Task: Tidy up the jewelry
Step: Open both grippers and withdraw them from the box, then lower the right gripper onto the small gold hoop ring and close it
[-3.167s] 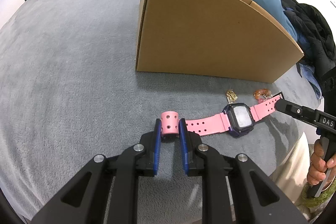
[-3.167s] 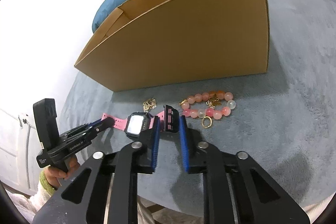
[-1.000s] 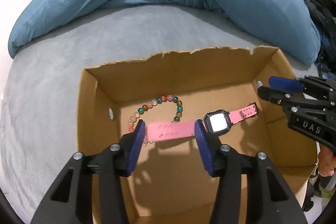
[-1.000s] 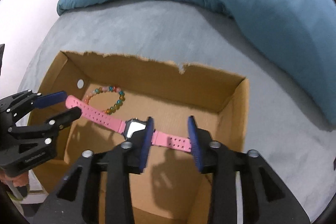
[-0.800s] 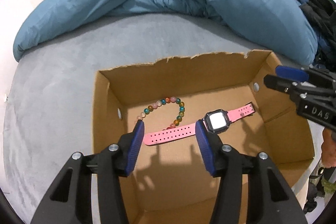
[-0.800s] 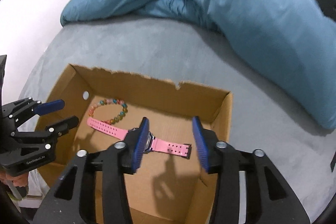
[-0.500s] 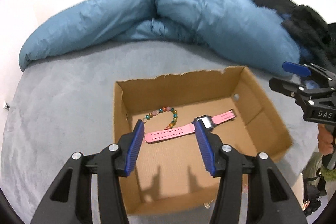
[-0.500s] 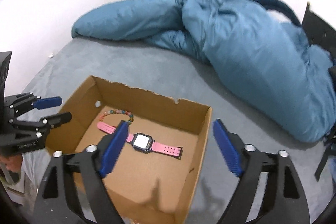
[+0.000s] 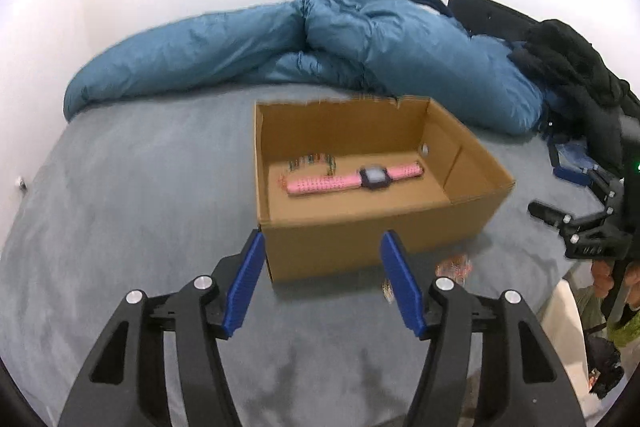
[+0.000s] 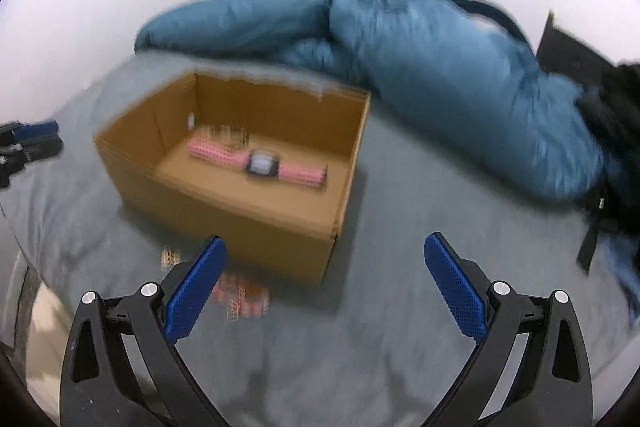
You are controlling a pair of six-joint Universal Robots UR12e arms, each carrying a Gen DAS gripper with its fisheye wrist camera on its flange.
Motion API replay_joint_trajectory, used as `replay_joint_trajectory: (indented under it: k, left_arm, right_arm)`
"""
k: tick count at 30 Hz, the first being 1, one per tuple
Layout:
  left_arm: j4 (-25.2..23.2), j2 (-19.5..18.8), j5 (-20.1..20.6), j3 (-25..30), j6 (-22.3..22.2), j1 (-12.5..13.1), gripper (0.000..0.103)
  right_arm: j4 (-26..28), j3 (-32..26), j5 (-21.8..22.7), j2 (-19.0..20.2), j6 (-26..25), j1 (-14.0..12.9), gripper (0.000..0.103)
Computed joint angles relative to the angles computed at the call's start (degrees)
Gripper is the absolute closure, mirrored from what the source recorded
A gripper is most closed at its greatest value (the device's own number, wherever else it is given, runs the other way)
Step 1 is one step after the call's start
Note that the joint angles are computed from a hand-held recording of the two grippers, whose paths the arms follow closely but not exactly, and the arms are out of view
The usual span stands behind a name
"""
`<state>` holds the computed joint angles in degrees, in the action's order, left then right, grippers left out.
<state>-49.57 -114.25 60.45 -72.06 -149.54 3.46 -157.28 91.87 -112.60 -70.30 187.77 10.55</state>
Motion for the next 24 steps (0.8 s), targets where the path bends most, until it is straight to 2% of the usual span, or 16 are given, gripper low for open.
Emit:
replay_joint_trajectory:
  k: [5, 9, 11, 13, 17, 24]
  left_arm:
    - [0.63, 0.46, 1.96, -3.87, 1.14, -0.36, 0.044]
    - [2.29, 0.49, 3.05, -6.37, 2.62, -0.87, 0.044]
    - [2.45, 0.21, 4.38, -6.81, 3.28, -1.33, 0.044]
    - [1.92, -0.11, 5.02, -7.04, 4.06, -1.59, 0.044]
    - [2.93, -0.33, 5.8, -7.84, 5.36, -2.01, 0.044]
    - [2.43, -1.1, 6.38, -7.47, 5.46, -2.63, 0.044]
  right_arm:
    - [4.69, 1.3, 1.42, 1.13, 3.33, 0.36, 0.008]
    - [9.36, 0.71, 6.63, 2.97, 5.52, -1.1, 0.008]
    - [10.86, 0.21, 7.42, 3.74, 5.27, -1.49, 0.008]
    - [10.4, 0.46, 9.25, 4.15, 4.43, -2.09, 0.008]
    - [6.19, 2.2, 13.27, 3.78, 4.57, -3.24, 0.008]
    - [5.27, 3.37, 15.82, 2.97, 6.06, -4.38, 0.008]
